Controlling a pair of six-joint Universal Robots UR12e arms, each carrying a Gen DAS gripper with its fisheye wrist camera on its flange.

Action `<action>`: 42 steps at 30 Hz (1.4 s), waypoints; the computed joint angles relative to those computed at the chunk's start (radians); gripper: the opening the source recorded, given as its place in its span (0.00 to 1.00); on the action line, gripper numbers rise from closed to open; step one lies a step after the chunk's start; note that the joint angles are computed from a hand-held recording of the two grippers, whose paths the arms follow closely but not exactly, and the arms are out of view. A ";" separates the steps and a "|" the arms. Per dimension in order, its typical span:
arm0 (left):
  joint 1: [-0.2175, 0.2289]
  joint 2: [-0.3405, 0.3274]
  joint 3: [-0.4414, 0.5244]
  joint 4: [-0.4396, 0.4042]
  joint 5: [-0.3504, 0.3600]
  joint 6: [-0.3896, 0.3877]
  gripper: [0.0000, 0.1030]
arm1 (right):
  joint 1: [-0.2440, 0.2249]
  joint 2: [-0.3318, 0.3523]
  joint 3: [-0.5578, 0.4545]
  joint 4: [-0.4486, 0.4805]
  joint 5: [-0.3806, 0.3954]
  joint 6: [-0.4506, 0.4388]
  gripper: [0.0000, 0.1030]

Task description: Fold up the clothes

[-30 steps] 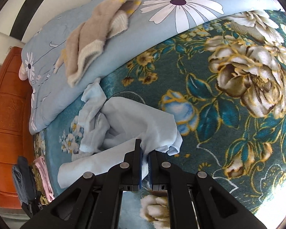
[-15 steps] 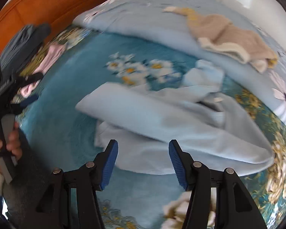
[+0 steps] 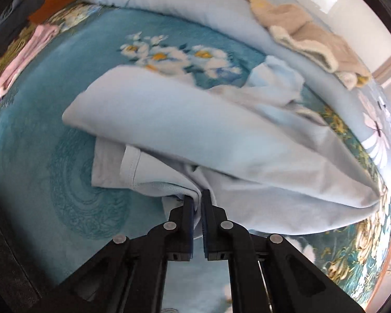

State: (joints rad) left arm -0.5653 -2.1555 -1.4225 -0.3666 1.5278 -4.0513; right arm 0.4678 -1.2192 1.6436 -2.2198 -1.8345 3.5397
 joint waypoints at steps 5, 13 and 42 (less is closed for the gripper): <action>-0.002 -0.035 0.047 -0.030 -0.132 0.047 1.00 | -0.021 -0.071 0.062 -0.071 -0.167 0.030 0.05; -0.017 -0.106 0.152 -0.204 -0.381 0.115 0.98 | -0.090 -0.090 0.065 -0.165 -0.141 0.100 0.05; -0.123 -0.359 0.672 -0.648 0.098 0.922 0.82 | -0.208 -0.094 0.038 -0.446 0.002 0.080 0.05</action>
